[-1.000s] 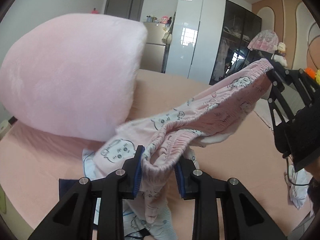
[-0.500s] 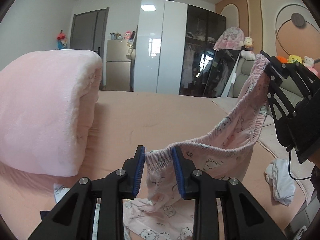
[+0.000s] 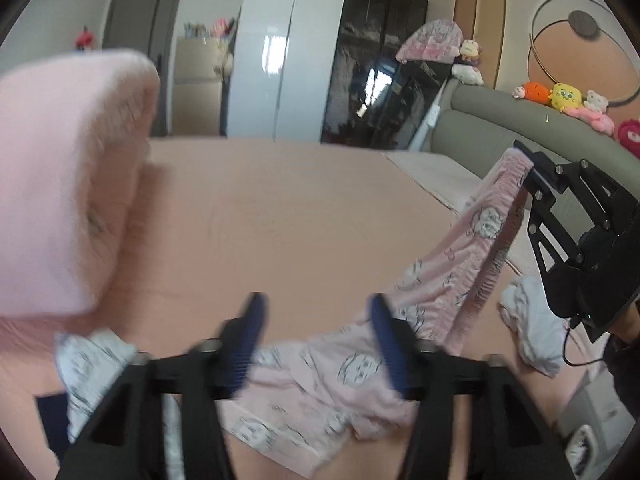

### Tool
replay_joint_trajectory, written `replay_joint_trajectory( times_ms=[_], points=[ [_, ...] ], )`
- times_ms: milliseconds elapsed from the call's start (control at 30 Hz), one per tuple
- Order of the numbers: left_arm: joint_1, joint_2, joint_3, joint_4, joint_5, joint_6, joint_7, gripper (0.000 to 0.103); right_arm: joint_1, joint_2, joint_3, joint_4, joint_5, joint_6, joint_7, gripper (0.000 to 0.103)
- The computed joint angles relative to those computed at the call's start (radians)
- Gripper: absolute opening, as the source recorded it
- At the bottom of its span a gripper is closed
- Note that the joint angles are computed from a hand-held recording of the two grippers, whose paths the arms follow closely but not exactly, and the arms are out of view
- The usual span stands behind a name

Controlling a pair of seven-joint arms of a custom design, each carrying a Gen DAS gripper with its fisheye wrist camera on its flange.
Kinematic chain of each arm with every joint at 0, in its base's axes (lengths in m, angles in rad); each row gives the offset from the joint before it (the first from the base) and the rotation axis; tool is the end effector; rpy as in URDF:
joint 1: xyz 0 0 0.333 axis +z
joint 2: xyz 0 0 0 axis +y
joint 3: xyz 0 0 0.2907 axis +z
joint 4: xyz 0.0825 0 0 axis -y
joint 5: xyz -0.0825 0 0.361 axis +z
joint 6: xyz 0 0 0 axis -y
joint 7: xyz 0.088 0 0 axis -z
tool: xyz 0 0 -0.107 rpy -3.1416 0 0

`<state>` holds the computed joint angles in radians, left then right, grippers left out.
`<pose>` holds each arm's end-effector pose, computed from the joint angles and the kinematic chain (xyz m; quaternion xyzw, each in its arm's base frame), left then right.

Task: Fold clothes
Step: 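Lift the pink pajamas off the pile with both grippers, shaking them out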

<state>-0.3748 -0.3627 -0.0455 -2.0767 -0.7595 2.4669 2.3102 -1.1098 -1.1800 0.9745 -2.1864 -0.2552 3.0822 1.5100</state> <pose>0.4377 -0.1982 0.6456 -0.3556 0.8106 -0.4557 0.0941 0.4159 0.2337 0.6659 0.5932 -0.2410 0.7680 0.0135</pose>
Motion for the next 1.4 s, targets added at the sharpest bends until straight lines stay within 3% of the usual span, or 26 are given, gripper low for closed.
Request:
replay_joint_trajectory(
  times_ms=[33,167,267,367,700,933,1067,1167,1233,1333,1400],
  points=[
    [0.0,0.007,0.007,0.0,-0.002,-0.035,-0.007,0.086,0.009,-0.008,-0.002,-0.019,-0.007,0.009,-0.007,0.003],
    [0.003,-0.035,0.009,-0.089,-0.031,-0.051,0.015,0.086,0.055,-0.005,-0.012,-0.058,-0.015,0.002,-0.034,0.003],
    [0.003,-0.078,-0.031,-0.167,0.026,0.014,-0.013,0.086,0.102,0.002,-0.034,-0.077,-0.012,-0.031,-0.038,0.003],
    [-0.033,-0.106,-0.032,-0.221,0.044,0.042,-0.048,0.086,0.154,0.025,-0.061,-0.084,-0.009,-0.062,-0.028,0.003],
    [-0.17,-0.154,-0.037,-0.335,0.048,0.104,-0.054,0.086,0.224,0.01,-0.115,-0.114,-0.045,-0.061,0.008,0.003],
    [-0.254,-0.182,-0.044,-0.425,0.096,0.221,-0.078,0.086,0.268,0.012,-0.15,-0.107,-0.05,-0.089,0.025,0.003],
    [-0.304,-0.198,-0.061,-0.481,0.145,0.373,-0.063,0.086,0.287,-0.015,-0.173,-0.111,-0.049,-0.087,0.045,0.003],
    [-0.299,-0.196,-0.101,-0.512,0.229,0.496,-0.084,0.086,0.307,-0.02,-0.187,-0.102,-0.05,-0.098,0.045,0.003],
    [-0.244,-0.183,-0.154,-0.514,0.302,0.544,-0.135,0.086,0.319,-0.024,-0.196,-0.096,-0.05,-0.102,0.046,0.003],
    [-0.202,-0.171,-0.181,-0.51,0.37,0.566,-0.19,0.085,0.329,-0.033,-0.207,-0.086,-0.049,-0.101,0.049,0.003],
    [-0.217,-0.17,-0.155,-0.502,0.388,0.555,-0.207,0.081,0.332,-0.046,-0.212,-0.083,-0.051,-0.101,0.048,0.003]
  ],
)
